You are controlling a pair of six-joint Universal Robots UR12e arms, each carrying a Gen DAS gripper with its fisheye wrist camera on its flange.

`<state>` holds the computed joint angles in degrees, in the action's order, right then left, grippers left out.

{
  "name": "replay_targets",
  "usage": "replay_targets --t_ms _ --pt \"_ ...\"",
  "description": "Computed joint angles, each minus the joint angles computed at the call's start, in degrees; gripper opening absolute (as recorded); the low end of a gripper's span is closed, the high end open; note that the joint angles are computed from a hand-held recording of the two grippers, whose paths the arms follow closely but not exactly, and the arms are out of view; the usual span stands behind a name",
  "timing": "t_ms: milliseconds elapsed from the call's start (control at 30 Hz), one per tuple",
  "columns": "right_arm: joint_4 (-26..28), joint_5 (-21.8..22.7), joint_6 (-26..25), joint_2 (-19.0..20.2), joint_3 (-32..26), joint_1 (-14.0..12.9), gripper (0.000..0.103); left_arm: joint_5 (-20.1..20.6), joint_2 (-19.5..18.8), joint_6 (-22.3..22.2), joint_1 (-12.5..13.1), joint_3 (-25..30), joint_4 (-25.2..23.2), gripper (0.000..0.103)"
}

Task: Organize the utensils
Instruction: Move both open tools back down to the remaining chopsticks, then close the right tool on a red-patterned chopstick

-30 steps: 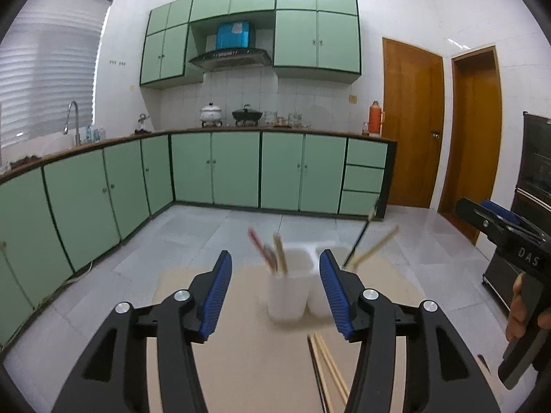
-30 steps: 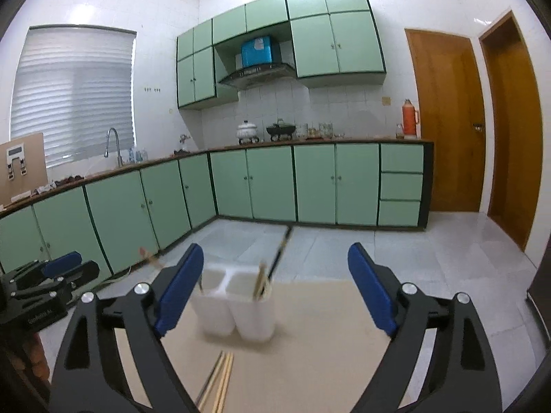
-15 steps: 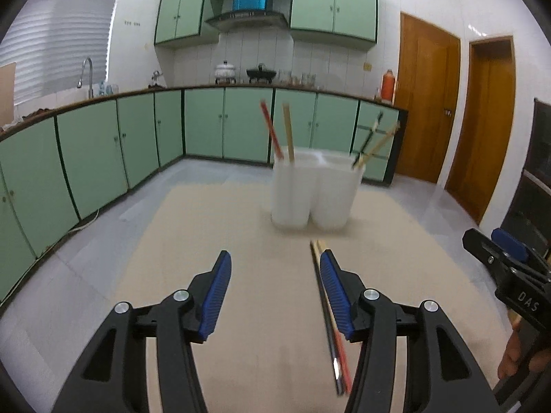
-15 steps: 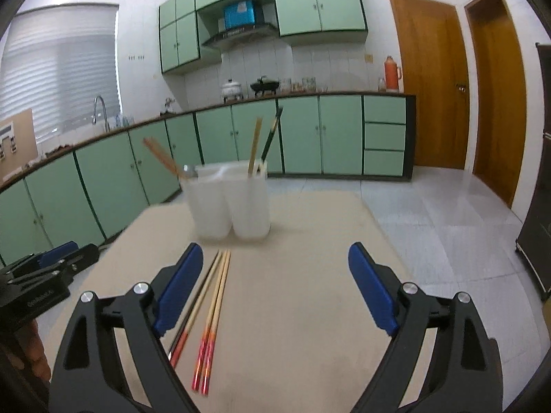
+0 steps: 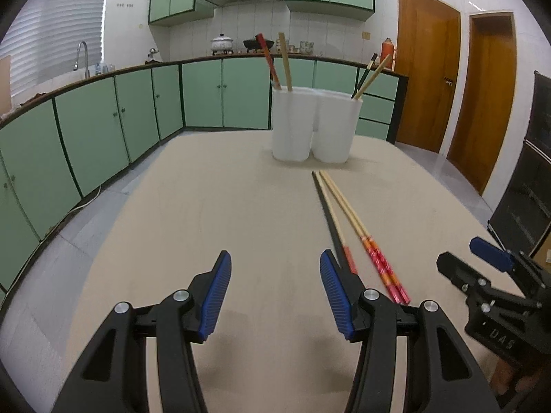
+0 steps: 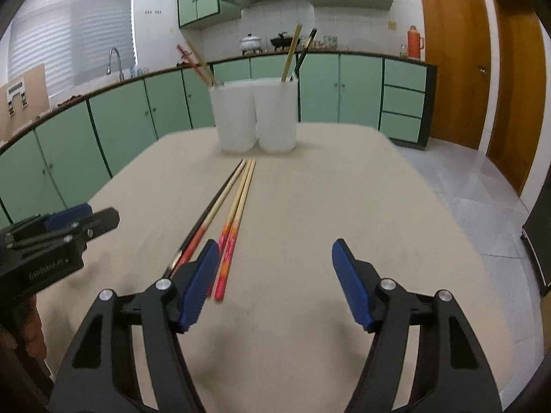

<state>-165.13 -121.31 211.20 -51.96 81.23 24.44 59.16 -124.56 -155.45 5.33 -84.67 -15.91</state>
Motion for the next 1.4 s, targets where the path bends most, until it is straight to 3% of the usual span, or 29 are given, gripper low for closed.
replay_targets --t_ms 300,667,900,1000,1333,1400 --pt "4.04 0.28 0.56 1.45 -2.22 0.69 0.05 0.63 0.17 0.91 0.26 -0.51 -0.94 0.053" --pt "5.2 0.96 0.32 2.41 -3.55 0.72 0.042 0.52 -0.25 -0.13 0.37 -0.16 -1.51 0.053" --pt "5.74 2.29 -0.62 2.68 -4.09 0.47 0.029 0.29 -0.35 0.03 0.4 -0.11 -2.01 0.053" --pt "4.0 4.76 1.07 2.11 -3.08 -0.03 0.028 0.21 -0.28 0.37 0.36 -0.2 -2.08 0.053" --pt "5.66 4.6 0.01 2.09 -3.21 0.01 0.027 0.06 -0.28 0.93 0.29 -0.16 -2.25 0.053" --pt "5.95 4.18 -0.32 2.24 -3.44 0.09 0.021 0.01 -0.31 0.97 0.3 -0.08 -2.44 0.053"
